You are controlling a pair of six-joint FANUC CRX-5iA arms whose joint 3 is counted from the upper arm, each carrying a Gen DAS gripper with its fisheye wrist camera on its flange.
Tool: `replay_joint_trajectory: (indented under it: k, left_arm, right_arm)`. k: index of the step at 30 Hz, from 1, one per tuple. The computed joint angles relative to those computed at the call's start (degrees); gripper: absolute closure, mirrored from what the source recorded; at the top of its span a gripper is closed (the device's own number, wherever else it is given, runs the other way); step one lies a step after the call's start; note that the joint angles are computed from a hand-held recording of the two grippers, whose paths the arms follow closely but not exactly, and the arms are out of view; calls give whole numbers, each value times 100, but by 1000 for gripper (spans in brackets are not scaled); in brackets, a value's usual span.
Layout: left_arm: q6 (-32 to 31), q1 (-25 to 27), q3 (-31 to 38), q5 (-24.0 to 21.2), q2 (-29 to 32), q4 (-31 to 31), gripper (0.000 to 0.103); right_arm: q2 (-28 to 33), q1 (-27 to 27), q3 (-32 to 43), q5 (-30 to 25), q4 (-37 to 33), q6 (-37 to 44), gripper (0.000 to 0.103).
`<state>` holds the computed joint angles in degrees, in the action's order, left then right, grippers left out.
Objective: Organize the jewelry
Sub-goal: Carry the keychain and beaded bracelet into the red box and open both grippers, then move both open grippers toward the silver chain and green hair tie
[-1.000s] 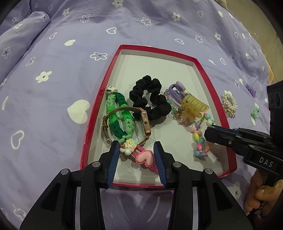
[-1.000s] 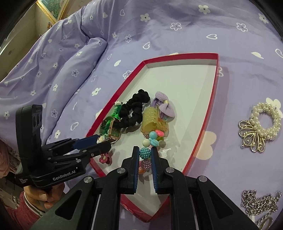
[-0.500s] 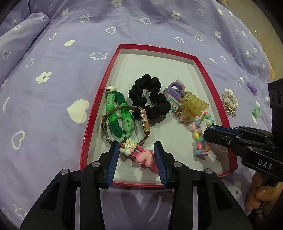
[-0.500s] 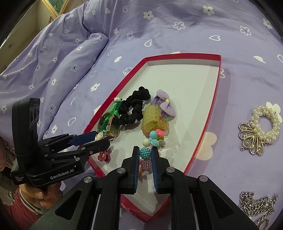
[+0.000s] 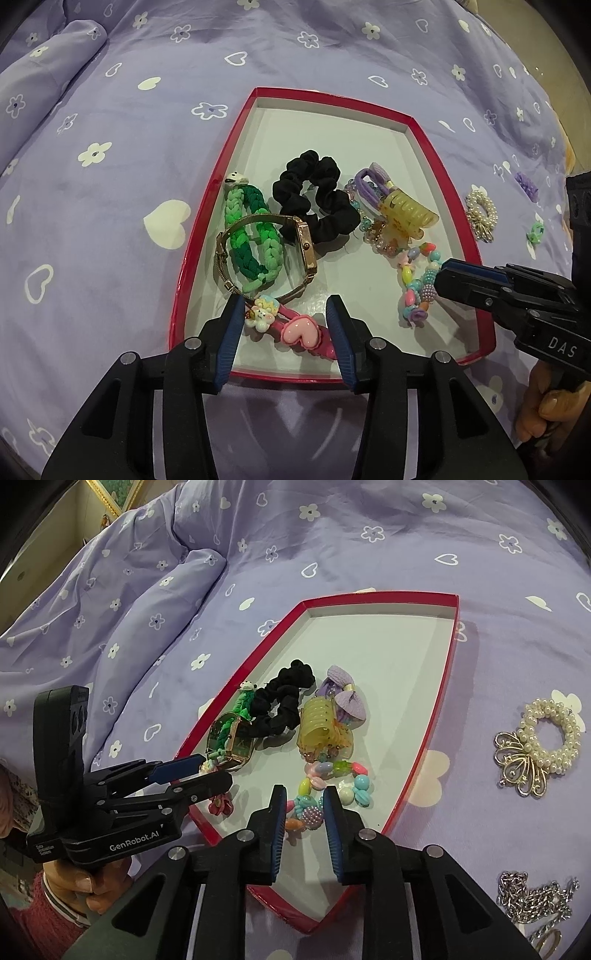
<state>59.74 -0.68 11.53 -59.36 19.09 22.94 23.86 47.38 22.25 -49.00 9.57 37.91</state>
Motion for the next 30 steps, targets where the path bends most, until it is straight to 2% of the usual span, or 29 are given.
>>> replay_joint_trajectory:
  k: [2,7,11,14,22,30]
  left_arm:
    - [-9,-2,-19,23,-16,-1,53]
    - [40,-30,11,3,-14,-63,52]
    - [61,-34,-15,7,-62,-53,49]
    - [56,-34,-59,53,-134,-40,46]
    - [-50,-66,-243,143,-406,191,43]
    - [-241,-284,-417,124,-613,498,39]
  right_arm:
    - [-21,6,-25,7,22,-31,78]
    - [-186,41,-237,137,186,-231,75]
    - [-465,109,-579,337,491,-517,67]
    - [-703,153,-901,473,756,-821,66]
    - [-1467,234,-1991,620,1572,-1967,60]
    - [-2356,267,-3150,350,2324,-3233,56]
